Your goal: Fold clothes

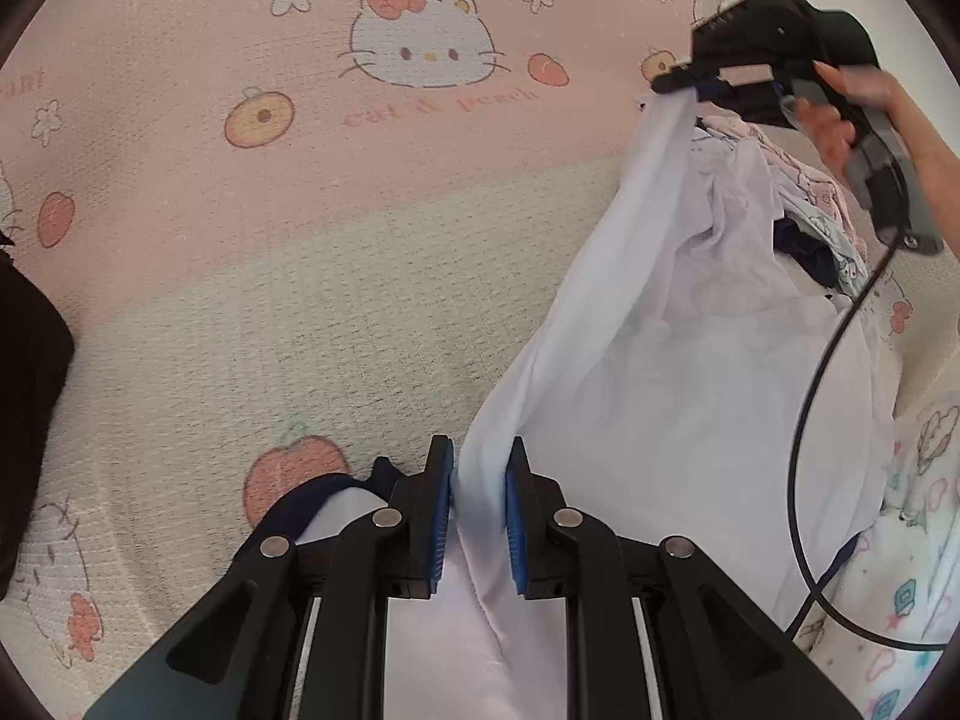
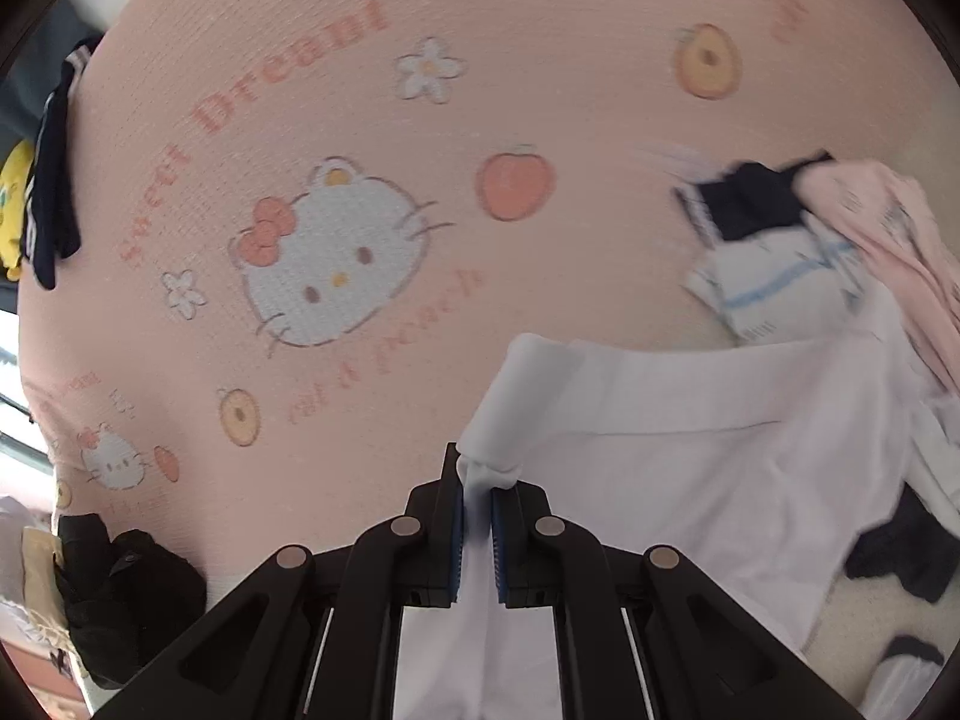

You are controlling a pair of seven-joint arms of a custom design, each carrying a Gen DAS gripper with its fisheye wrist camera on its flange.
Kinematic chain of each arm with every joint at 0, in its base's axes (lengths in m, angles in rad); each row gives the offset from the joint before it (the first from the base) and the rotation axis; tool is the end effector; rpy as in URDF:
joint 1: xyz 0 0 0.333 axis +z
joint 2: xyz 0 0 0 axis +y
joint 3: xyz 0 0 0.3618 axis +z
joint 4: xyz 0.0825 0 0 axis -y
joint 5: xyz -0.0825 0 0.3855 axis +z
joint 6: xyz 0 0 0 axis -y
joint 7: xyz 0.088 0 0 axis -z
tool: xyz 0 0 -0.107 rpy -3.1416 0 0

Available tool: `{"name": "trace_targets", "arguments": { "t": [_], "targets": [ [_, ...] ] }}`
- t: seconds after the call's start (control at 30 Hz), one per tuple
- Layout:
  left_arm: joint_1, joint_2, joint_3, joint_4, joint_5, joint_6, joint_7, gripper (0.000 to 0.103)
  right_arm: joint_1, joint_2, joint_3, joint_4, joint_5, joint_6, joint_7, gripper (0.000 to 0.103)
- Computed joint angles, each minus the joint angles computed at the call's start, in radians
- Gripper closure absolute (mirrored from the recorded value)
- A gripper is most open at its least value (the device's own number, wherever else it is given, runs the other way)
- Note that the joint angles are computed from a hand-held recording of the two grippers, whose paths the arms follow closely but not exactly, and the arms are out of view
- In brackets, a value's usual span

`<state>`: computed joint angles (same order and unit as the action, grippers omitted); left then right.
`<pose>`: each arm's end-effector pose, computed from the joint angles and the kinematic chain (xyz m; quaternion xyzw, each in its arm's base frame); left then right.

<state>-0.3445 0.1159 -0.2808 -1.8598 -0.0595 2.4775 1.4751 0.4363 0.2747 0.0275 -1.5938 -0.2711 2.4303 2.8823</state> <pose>0.5225 -0.3666 0.5581 -0.5010 0.8276 -0.2439 0.0676 0.6292 0.3109 0.5811 -0.4046 0.8653 -0.0811 0.2847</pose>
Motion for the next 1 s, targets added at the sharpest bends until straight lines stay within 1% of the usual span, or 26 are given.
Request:
{"name": "trace_targets", "arguments": {
  "t": [0.1,0.2,0.3,0.33,0.37,0.4,0.47,0.5,0.53,0.57,0.6,0.63,0.67,0.7,0.73,0.83,0.93,1.0],
  "targets": [
    [0.006,-0.007,0.006,-0.009,-0.018,0.017,-0.029,0.089,-0.005,0.050,0.009,0.082,0.031,-0.012,-0.043,0.098],
    [0.011,-0.009,0.016,-0.009,0.002,0.004,-0.079,0.090,-0.001,0.103,0.010,0.173,0.058,-0.039,-0.090,0.098],
    [0.026,-0.015,0.024,-0.015,-0.007,-0.012,-0.107,0.092,0.020,0.164,0.004,0.278,0.063,-0.092,-0.125,0.098],
    [0.036,-0.018,0.024,-0.019,-0.037,-0.014,-0.096,0.092,0.028,0.174,0.002,0.288,0.066,-0.088,-0.128,0.098],
    [0.047,-0.021,0.024,-0.024,-0.076,-0.015,-0.080,0.092,0.033,0.197,0.004,0.327,0.074,-0.111,-0.146,0.098],
    [0.060,-0.025,0.020,-0.030,-0.144,-0.004,-0.040,0.092,0.037,0.221,0.006,0.367,0.083,-0.136,-0.165,0.098],
    [0.086,-0.032,0.013,-0.040,-0.303,0.016,0.058,0.092,0.059,0.273,-0.004,0.462,0.076,-0.213,-0.196,0.098],
    [0.095,-0.036,0.011,-0.047,-0.383,0.040,0.096,0.092,0.067,0.297,-0.006,0.502,0.075,-0.244,-0.217,0.098],
    [0.104,-0.037,0.008,-0.051,-0.479,0.067,0.135,0.092,0.076,0.310,-0.012,0.524,0.074,-0.260,-0.222,0.098],
    [0.112,-0.028,0.006,-0.042,-0.571,0.076,0.168,0.091,0.077,0.322,-0.013,0.543,0.082,-0.274,-0.232,0.098],
    [0.134,-0.015,-0.009,-0.028,-0.653,0.079,0.190,0.086,0.079,0.334,-0.014,0.563,0.089,-0.288,-0.242,0.098],
    [0.120,0.004,0.008,-0.007,-0.664,0.081,0.168,0.069,0.079,0.334,-0.016,0.560,0.098,-0.286,-0.242,0.098],
    [0.116,0.026,0.012,0.017,-0.643,0.083,0.124,0.055,0.078,0.334,-0.016,0.557,0.106,-0.285,-0.243,0.098],
    [0.116,0.046,0.010,0.039,-0.642,0.092,0.112,0.032,0.077,0.334,-0.017,0.554,0.114,-0.283,-0.243,0.098],
    [0.118,0.066,0.004,0.059,-0.646,0.104,0.109,0.029,0.075,0.327,-0.017,0.541,0.121,-0.276,-0.244,0.098],
    [0.141,0.148,-0.028,0.160,-0.716,0.065,0.116,0.029,0.070,0.312,-0.018,0.519,0.130,-0.278,-0.252,0.098],
    [0.131,0.239,-0.039,0.287,-0.660,0.021,0.084,0.029,0.062,0.305,-0.016,0.518,0.139,-0.300,-0.271,0.098],
    [0.117,0.291,-0.050,0.369,-0.599,0.010,0.096,0.029,0.058,0.299,-0.016,0.510,0.141,-0.299,-0.280,0.098]
  ]
}}
